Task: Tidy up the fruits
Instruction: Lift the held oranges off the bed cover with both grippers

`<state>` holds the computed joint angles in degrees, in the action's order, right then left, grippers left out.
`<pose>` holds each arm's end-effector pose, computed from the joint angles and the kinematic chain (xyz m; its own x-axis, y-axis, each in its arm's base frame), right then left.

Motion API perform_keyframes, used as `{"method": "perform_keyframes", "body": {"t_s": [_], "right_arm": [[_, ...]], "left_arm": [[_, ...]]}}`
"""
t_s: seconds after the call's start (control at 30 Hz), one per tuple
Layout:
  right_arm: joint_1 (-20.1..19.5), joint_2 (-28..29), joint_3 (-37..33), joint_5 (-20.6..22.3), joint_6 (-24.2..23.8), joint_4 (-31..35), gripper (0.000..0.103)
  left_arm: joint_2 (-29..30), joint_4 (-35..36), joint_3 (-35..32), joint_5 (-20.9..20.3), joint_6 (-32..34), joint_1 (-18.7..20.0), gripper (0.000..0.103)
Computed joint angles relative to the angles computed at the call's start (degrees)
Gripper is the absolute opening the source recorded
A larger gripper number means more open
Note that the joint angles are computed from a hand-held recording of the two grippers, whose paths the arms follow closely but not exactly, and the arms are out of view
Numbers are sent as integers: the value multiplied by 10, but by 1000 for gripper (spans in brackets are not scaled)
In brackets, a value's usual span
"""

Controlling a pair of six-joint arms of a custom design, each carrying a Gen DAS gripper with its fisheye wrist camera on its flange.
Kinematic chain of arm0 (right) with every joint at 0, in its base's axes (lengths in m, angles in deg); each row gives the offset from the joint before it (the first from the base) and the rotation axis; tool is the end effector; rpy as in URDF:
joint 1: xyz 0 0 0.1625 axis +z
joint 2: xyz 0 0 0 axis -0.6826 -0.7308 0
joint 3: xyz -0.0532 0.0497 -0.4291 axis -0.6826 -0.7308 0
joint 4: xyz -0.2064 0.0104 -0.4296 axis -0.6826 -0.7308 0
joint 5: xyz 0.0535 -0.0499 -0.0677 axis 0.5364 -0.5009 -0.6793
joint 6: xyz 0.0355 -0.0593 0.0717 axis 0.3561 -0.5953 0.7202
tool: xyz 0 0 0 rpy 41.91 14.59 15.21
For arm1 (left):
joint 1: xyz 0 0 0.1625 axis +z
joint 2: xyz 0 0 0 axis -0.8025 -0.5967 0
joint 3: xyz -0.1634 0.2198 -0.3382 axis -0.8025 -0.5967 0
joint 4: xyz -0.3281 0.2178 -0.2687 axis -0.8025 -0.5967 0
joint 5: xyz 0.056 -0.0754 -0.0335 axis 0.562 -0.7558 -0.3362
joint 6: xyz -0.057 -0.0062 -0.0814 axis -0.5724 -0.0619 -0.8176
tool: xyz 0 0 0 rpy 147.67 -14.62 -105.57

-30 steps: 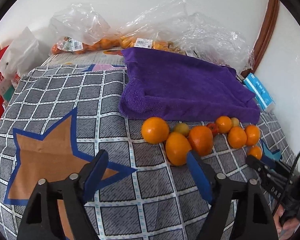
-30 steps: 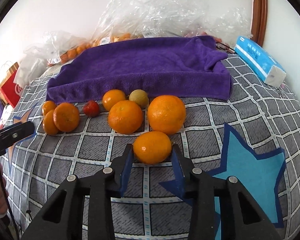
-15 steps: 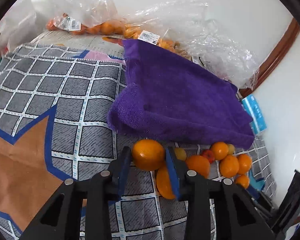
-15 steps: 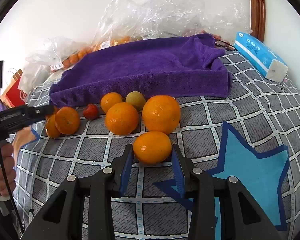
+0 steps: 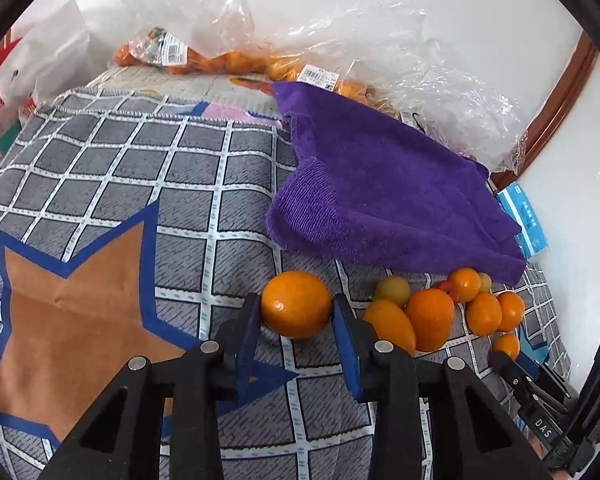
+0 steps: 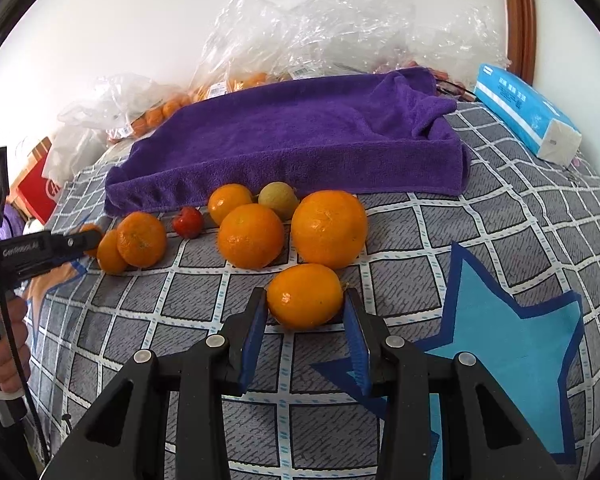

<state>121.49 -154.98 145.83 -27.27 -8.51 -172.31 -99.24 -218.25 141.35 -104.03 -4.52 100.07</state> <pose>0.0075 -0.4893 0.1842 -0.7704 -0.1784 0.6122 -0.4903 0.7794 -0.3900 -0.1930 -0.5041 0.0001 -0.8940 -0.1005 -0.4367 0.2091 0.7684 -0.6049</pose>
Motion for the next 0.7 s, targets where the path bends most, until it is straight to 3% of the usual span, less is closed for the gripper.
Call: {"method": "perform_keyframes", "body": {"t_s": [0.1,0.2,0.37,0.7], "right_arm": [[9,14,1,-22,-13,-28,39],[15,23,2,-37,-21,-45,39],[9,16,7,-23,-21,-51,38],[-12,-18,26,48,-35,-27,38]], "left_arm": [[19,-72,6,7,41,0,34],[27,-87,9,30,47,-10,34],[31,-120,13,29,60,-12,34],[43,-186,19,49,87,-23,34]]}}
